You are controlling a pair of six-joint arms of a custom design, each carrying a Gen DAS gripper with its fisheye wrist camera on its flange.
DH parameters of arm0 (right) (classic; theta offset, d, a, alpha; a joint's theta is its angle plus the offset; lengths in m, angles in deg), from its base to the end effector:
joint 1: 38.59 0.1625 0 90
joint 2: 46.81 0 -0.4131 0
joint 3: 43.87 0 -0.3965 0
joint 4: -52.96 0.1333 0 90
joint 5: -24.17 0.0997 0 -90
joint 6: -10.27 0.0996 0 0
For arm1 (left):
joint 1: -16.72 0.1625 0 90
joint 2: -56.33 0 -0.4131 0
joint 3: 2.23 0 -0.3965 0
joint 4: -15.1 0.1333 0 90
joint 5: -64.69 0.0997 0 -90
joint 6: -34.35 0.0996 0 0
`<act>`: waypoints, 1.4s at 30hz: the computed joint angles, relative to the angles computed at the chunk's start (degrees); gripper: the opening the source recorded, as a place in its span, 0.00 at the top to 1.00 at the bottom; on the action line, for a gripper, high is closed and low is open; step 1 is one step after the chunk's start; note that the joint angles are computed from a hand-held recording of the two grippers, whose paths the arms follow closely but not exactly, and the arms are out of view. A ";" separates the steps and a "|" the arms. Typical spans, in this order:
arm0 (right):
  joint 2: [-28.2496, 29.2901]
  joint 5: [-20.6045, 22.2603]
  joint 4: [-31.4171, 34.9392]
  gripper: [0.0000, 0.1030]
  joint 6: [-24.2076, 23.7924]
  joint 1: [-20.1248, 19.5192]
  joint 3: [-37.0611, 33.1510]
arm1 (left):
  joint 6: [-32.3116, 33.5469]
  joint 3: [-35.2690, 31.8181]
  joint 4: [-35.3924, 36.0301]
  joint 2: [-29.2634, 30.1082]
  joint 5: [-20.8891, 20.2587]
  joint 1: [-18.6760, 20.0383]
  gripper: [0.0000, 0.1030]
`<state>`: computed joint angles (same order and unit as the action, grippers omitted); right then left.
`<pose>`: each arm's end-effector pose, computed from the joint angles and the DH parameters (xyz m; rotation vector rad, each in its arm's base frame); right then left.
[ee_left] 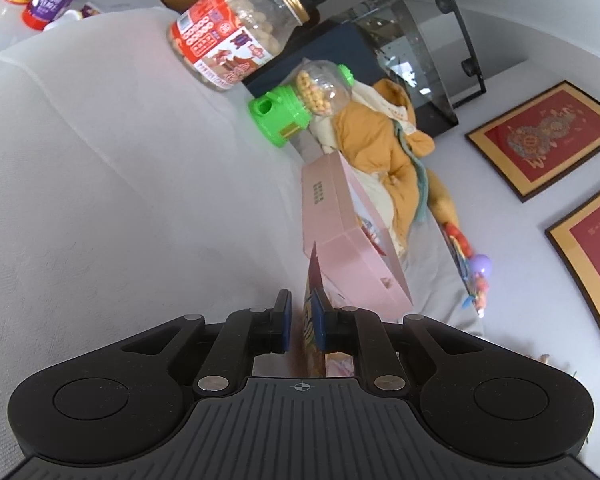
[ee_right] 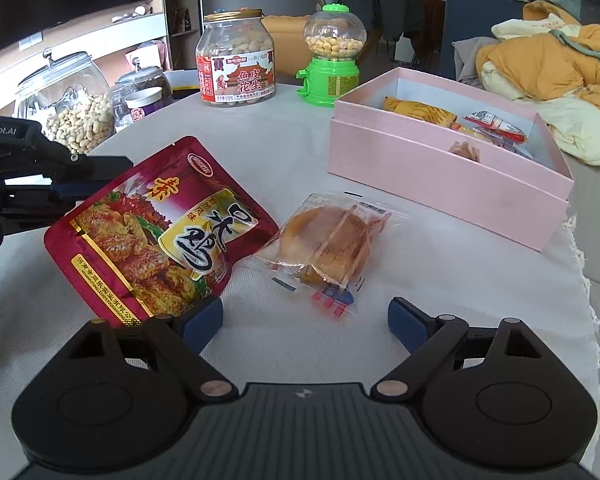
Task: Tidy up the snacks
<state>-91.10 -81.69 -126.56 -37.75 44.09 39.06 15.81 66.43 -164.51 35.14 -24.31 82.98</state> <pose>0.0106 -0.7501 0.2203 0.6755 -2.2717 0.8433 -0.1960 -0.7811 0.0127 -0.1144 -2.7211 0.9872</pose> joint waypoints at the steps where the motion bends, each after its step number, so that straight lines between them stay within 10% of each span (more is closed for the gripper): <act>1: 0.00 0.00 0.00 0.12 0.00 0.00 0.00 | -0.40 0.00 -0.18 0.07 -0.22 0.14 0.86; 14: -0.04 0.03 -0.12 0.12 -0.09 -0.03 0.10 | -2.45 0.73 -1.17 0.06 -1.76 1.01 0.81; 18: -0.03 -0.06 -0.18 0.12 -0.07 0.00 0.04 | 2.47 0.51 1.53 0.27 10.13 -1.93 0.82; 24: -0.02 -0.17 -0.20 0.12 0.06 0.02 -0.11 | 26.69 0.30 -5.98 3.58 35.81 -10.02 0.81; 29: -1.89 -0.58 -5.63 0.12 -1.03 -0.56 1.75 | 39.35 -1.96 -4.43 6.68 37.64 -13.72 0.81; 35: -4.80 -1.88 -6.44 0.12 6.07 -2.78 2.01 | 44.67 -12.85 3.48 14.91 45.81 -16.01 0.58; 37: -4.96 -2.29 -5.84 0.12 7.11 -3.59 2.37 | 43.39 -13.82 7.34 14.91 44.68 -15.95 0.33; 42: -4.54 -0.51 -7.75 0.11 6.70 -3.92 2.69 | 41.00 -12.79 10.10 13.91 41.65 -15.67 0.17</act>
<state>-95.64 -82.19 -134.32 -31.04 40.18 41.75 56.81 53.63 -154.41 49.05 17.34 67.32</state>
